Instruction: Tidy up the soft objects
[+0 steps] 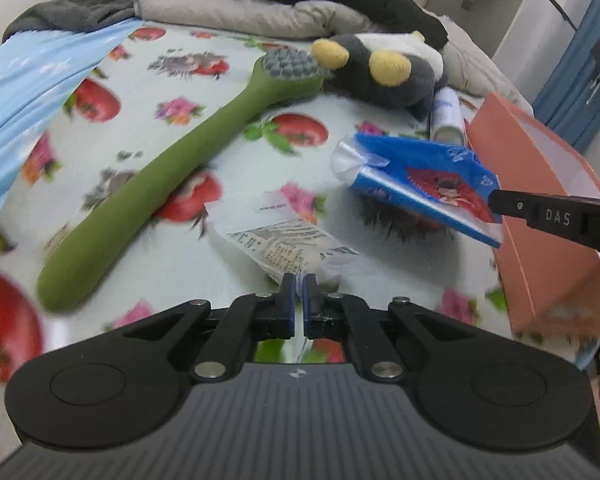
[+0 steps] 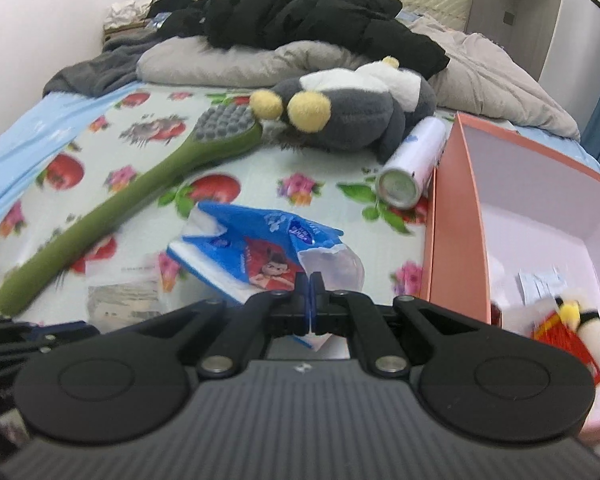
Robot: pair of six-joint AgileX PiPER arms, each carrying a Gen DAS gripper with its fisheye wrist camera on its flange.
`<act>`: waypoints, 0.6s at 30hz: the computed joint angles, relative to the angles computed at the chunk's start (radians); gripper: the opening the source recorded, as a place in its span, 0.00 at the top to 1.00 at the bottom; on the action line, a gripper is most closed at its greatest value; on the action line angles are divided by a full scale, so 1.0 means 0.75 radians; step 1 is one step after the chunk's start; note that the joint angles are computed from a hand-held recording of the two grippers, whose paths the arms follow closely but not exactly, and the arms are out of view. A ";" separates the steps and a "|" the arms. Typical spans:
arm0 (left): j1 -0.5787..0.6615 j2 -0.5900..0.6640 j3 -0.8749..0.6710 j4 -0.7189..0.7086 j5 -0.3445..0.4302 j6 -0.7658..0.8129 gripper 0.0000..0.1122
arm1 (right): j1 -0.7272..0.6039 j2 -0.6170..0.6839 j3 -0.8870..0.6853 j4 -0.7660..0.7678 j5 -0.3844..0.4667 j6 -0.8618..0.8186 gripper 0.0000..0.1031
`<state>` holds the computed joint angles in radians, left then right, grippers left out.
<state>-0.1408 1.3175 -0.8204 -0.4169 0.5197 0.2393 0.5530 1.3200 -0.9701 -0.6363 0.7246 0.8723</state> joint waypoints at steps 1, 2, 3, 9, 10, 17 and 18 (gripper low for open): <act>0.024 -0.036 0.028 -0.018 0.024 0.036 0.96 | 0.023 -0.015 0.013 0.006 0.020 0.004 0.96; 0.044 -0.067 0.053 -0.028 0.040 0.056 0.96 | 0.044 -0.034 0.028 0.025 0.039 0.003 0.96; 0.073 -0.099 0.078 -0.045 0.065 0.085 0.96 | 0.061 -0.055 0.041 0.054 0.054 -0.003 0.96; 0.213 -0.216 0.162 -0.101 0.158 0.163 0.95 | 0.171 -0.145 0.082 0.193 0.116 -0.054 0.96; 0.233 -0.218 0.165 -0.111 0.170 0.166 0.95 | 0.168 -0.153 0.081 0.244 0.111 -0.098 0.96; 0.353 -0.210 0.166 -0.179 0.207 0.175 0.72 | 0.087 -0.171 0.042 0.603 0.134 -0.509 0.92; 0.364 -0.209 0.168 -0.200 0.204 0.189 0.68 | 0.070 -0.165 0.028 0.635 0.148 -0.552 0.90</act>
